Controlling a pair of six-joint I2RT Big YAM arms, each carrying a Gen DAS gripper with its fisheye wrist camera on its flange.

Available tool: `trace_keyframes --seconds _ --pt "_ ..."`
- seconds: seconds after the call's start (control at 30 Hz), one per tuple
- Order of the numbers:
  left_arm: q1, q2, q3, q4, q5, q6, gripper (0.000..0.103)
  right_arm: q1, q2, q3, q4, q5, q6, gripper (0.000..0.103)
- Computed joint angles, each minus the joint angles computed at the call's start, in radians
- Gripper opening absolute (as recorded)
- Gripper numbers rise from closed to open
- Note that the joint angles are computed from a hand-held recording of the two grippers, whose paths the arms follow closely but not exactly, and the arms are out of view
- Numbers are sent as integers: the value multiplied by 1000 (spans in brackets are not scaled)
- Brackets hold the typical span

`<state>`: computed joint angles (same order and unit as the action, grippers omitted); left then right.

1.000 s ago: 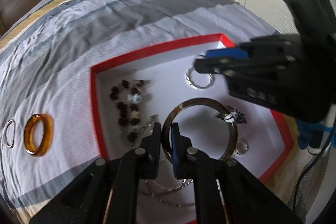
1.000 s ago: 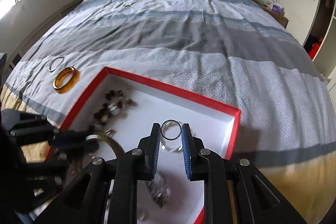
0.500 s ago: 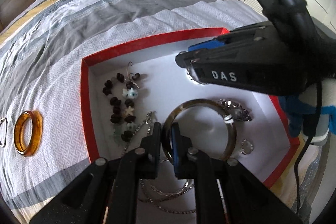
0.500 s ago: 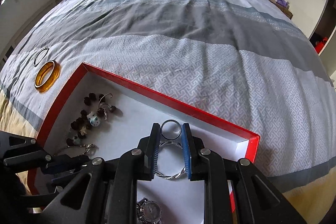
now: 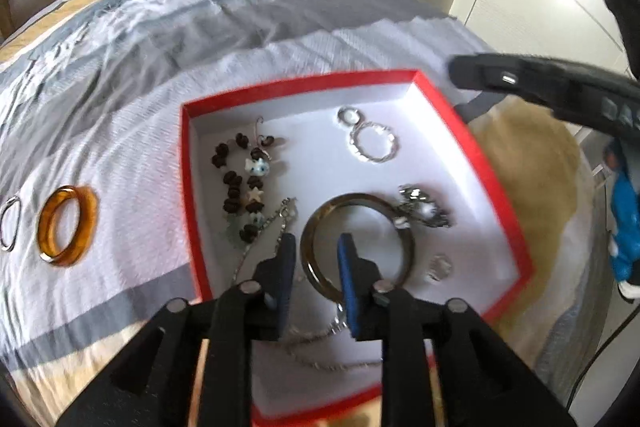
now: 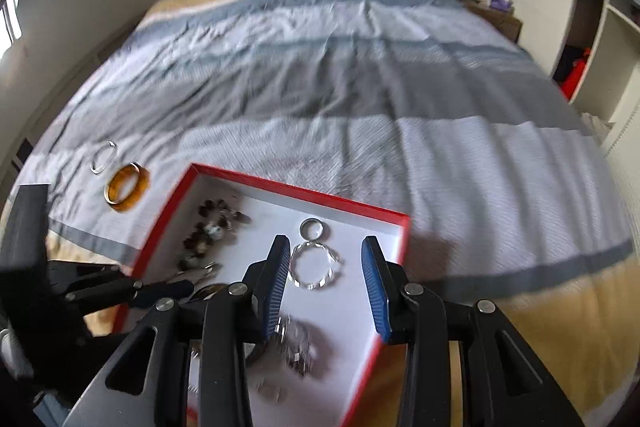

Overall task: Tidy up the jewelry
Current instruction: 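Withdraw both grippers from the red box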

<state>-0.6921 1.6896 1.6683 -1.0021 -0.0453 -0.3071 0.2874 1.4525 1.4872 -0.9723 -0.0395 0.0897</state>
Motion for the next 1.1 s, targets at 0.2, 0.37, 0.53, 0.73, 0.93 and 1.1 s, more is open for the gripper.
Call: trace_keyframes --seconds 0.2,0.37,0.53,0.73,0.93,1.1 --pt "-39 -142 -79 -7 -22 1 32 30 -182 -85 -36 50 68 46" --pt "-84 -295 -197 -54 -119 5 32 100 -300 -146 -80 100 120 49" --pt "-103 -458 -309 -124 -213 -88 32 197 -392 -191 -119 158 197 49" --pt "-122 -628 -382 -216 -346 -206 36 360 -444 -199 -151 249 280 49" --pt "-183 -757 -393 -344 -515 -340 42 523 -451 -185 -167 324 364 49" --pt "-266 -812 -386 -441 -661 -455 45 643 -421 -154 -164 380 390 49"
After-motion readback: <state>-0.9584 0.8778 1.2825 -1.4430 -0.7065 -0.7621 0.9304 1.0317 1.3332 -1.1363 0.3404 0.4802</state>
